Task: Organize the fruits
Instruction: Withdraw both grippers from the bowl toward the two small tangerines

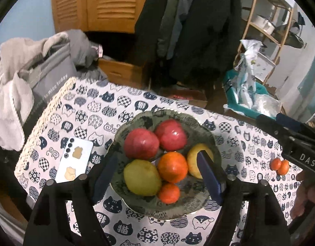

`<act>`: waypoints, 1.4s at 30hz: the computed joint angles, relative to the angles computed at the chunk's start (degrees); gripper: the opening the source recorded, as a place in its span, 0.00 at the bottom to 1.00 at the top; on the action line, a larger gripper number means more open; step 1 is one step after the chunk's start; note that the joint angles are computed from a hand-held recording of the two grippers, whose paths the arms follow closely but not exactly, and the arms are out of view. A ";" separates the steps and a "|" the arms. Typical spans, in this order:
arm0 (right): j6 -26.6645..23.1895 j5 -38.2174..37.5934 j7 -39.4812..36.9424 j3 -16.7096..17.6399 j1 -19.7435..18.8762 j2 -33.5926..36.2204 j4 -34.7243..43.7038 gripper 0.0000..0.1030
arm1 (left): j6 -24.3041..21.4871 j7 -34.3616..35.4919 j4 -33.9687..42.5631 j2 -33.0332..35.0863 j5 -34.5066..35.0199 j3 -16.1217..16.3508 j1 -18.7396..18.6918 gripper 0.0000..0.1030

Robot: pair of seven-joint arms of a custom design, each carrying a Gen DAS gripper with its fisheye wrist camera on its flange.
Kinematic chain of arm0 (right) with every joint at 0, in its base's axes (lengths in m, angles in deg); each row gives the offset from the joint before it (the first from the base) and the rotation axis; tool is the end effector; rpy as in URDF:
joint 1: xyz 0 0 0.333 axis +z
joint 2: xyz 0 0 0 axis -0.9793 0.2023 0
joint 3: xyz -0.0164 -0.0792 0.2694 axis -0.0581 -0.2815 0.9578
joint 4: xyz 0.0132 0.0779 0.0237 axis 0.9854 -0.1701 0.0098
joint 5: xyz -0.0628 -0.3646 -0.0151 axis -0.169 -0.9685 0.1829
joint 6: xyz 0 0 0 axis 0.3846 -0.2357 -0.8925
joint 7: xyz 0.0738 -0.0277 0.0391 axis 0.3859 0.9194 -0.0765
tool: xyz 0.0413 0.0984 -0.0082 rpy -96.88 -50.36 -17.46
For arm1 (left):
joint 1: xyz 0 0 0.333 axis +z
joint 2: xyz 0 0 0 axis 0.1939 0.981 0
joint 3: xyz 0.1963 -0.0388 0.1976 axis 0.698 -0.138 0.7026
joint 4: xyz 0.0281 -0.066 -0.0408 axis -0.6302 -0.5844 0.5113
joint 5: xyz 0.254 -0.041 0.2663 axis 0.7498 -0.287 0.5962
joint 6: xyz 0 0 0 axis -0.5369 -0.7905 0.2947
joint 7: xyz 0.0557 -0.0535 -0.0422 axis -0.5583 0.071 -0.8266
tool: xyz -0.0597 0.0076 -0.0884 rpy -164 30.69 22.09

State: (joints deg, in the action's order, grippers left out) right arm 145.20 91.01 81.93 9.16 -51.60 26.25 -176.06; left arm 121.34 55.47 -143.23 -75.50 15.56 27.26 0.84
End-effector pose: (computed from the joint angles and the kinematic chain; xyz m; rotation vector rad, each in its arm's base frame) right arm 0.4945 0.3541 0.4343 -2.3018 0.8734 -0.2406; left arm 0.3463 -0.1890 0.3998 -2.3389 1.1238 -0.5222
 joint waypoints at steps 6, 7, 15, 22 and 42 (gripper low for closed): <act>2.66 1.21 -1.57 -0.79 -0.81 -5.80 -4.83 0.78 | -2.78 0.15 3.06 -0.17 1.09 -1.77 -0.87 0.84; 2.88 1.64 -1.96 -0.95 -0.91 -6.62 -5.53 0.79 | -3.85 0.15 3.88 0.00 1.48 -2.24 -1.02 0.85; 2.98 7.62 -7.82 -3.39 -1.61 -14.02 -11.04 0.80 | -6.60 -0.22 8.35 1.19 4.36 -3.65 -2.80 0.85; 3.70 12.34 -12.64 -6.24 -1.62 -19.81 -14.90 0.83 | -9.50 -1.10 13.67 4.50 7.60 -5.38 -4.06 0.90; 4.76 16.04 -17.84 -12.28 -7.20 -24.04 -19.22 0.83 | -14.46 -0.05 30.36 20.30 14.80 -4.20 -9.87 0.96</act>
State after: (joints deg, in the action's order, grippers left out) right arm 149.96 107.05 64.09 -3.12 -58.80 2.21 -195.28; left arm 106.88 55.42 -112.87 -55.20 30.36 23.05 -9.02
